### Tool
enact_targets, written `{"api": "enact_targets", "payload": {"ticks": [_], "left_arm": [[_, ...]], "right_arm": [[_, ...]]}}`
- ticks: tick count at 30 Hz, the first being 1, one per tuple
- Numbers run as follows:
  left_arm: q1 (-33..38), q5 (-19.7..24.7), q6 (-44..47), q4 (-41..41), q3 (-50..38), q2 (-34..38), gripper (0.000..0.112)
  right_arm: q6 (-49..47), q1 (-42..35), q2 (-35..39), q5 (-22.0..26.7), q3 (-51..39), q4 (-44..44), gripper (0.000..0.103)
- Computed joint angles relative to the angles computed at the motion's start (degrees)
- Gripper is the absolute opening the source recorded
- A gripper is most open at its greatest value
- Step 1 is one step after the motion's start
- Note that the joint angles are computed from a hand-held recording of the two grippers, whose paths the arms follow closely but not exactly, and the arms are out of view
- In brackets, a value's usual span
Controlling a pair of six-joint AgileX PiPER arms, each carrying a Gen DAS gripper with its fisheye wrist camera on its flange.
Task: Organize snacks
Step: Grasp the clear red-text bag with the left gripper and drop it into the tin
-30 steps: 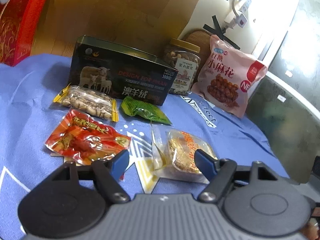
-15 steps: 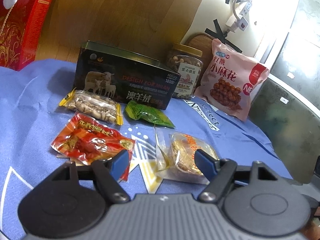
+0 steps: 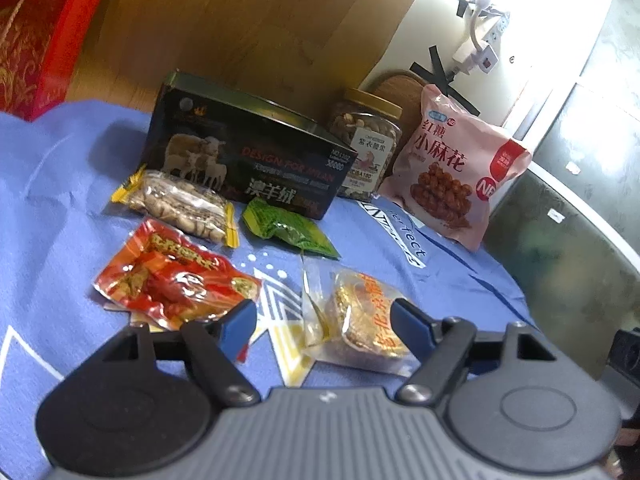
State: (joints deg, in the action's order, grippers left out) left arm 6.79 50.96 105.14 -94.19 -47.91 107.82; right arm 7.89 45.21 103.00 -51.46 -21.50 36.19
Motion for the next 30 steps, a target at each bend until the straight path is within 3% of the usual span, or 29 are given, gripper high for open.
{"api": "enact_targets", "payload": {"ticks": [4,8,10,12,16,20,25,30], "left_arm": [[-1.7,0.9,-4.6,5.0,-3.0,-0.4,0.076],[-8.4,-6.7,-14.8,15.0,-8.1,0.3,0.062],[-9.9,-8.8,-15.0,15.8,-8.3,-0.6,0.059],[-9.6,-7.3,-20.7,19.2,-10.5,-1.0,0.055],[-6.8,-1.8,-24.7,18.9,-16.7,-2.2,0.055],[-7.6,-3.3,-32.3,20.8,-29.0,0.5,0.056],[-11.3,-4.6,-53.5,35.0,-54.3,14.9,0.058],[-13.3,-6.3,-67.6,47.3,-67.6,24.5,0.064]], "right_arm": [[1.4,-3.3,-1.1,3.2,-0.5,-6.6,0.073],[-1.2,-8.4,-1.3,10.4,-4.2,-13.9,0.072],[-4.5,-9.5,-0.6,13.6,-6.9,-14.9,0.057],[-12.1,-8.7,-0.6,16.3,-9.4,-9.8,0.052],[-15.7,-10.0,-5.0,18.9,-11.3,-9.8,0.051],[-21.9,-13.4,-6.9,21.6,-18.5,-10.4,0.051],[-15.5,-21.4,1.9,29.8,-35.4,-21.3,0.051],[2.5,-26.8,13.4,36.2,-49.1,-38.8,0.054]]}}
